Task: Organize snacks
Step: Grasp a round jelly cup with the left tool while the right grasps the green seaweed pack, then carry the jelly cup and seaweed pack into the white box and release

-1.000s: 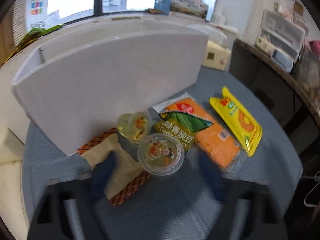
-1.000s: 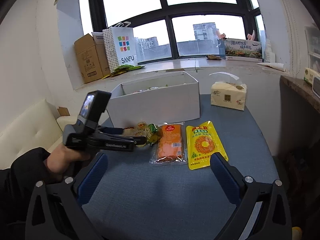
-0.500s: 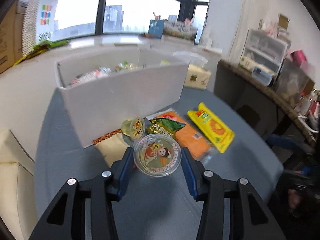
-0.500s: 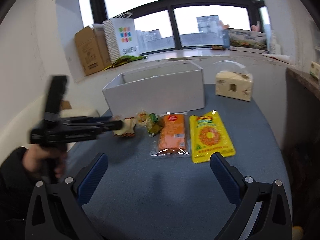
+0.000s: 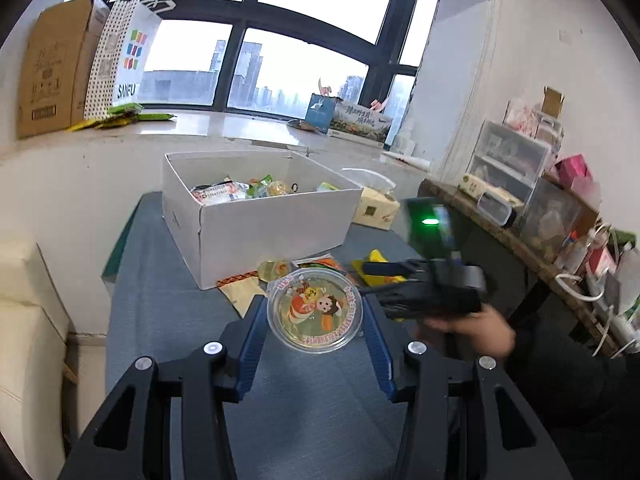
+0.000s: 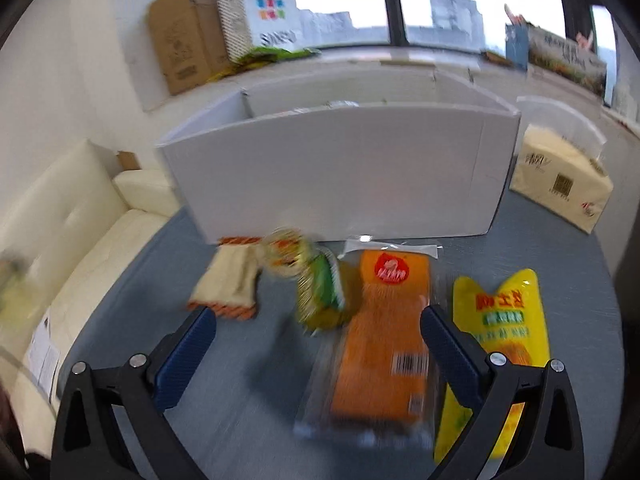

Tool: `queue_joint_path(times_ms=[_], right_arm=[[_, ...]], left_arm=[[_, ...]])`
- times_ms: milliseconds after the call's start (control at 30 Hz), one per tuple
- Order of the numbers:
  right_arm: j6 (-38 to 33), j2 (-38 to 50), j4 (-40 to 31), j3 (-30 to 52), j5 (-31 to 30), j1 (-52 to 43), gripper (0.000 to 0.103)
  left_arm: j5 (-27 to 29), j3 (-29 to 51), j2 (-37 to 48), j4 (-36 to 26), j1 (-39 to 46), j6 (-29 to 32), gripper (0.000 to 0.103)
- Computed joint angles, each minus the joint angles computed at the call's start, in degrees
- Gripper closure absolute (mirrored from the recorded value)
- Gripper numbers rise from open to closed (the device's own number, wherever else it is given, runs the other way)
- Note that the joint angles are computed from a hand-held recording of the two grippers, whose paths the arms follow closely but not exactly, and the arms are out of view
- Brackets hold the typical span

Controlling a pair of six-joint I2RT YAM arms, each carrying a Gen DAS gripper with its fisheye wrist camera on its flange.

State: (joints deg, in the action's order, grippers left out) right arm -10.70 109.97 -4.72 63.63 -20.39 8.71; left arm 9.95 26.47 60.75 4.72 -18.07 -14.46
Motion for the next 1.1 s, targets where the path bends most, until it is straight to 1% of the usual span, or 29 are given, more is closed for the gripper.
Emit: queue_joint_path(times_ms=[33,67,100,133,200,233,400,500,567,633,700,800,900,933,1033,1100], right_arm=[[-0.04,1.6,-0.54,1.73,0.86,0.49,0.002],[-0.49,2.85,-1.06,3.09,1.86,1.11,0.016],[-1.05,3.71,-1.62,3.92,2.41,1.42,0.048],[-1.64,5.52,-3.76,6.01,4.45,2.19,0.069],[-0.89,5.4,-2.59,5.39,4.84,2.21,0.07],[-0.47,5.24,-3.18,5.42,3.86,1.84,0.071],[1.47,-1.15,0.84,-1.58,-3.79,-1.78,0.072],[2.21,-6.8,2.17,-5.65,-7.76,-4.17,0.072],[2.89,-10.01,1.91,-6.47,-9.85,-5.5,0.072],[3.19,-11.8,1.03,-5.56,-11.3,-6.41,0.072],[3.86,-12.78,-0.14,-3.44,-11.59,-6.91,0.072],[6.23,-12.16,-1.04,0.98,-11.89,-7.07,0.072],[7.91,-9.43,-2.33,7.71,-10.81,-6.65,0.072],[8.27,-8.13,-2.98,10.33,-10.17,-6.45,0.072],[10.47,-0.76,-7.24,22.55,-8.25,-5.29,0.072],[10.34,3.81,-10.25,29.72,-6.58,-4.79,0.072]], left_arm=[[0.31,-0.36,-0.55,0.28,0.31,-0.14,0.051],[0.38,-0.38,-0.69,0.04,0.43,0.05,0.051],[0.32,-0.48,-0.8,-0.14,0.58,0.04,0.051],[0.59,-0.63,-0.78,-0.11,0.77,-0.14,0.051],[0.9,-0.88,-0.62,0.09,1.34,-0.24,0.051],[0.91,-0.98,-0.5,0.19,1.56,-0.29,0.051],[3.14,-0.66,1.26,1.83,3.82,-0.81,0.051],[2.72,1.35,3.81,2.57,3.62,-1.07,0.051],[2.19,3.6,5.32,2.9,3.13,-0.93,0.051],[1.88,6.99,7.47,2.99,2.93,-0.07,0.051],[1.9,10.81,10.23,2.69,3.08,0.53,0.051],[4.27,18.66,17.46,3.07,5.54,-0.18,0.051],[4.96,27.23,25.3,2.41,8.14,0.06,0.051],[5.12,30.19,27.83,1.62,8.75,0.42,0.051],[4.42,39.78,35.48,-1.94,9.86,2.48,0.051],[3.43,46.2,40.67,-4.38,10.27,3.52,0.051]])
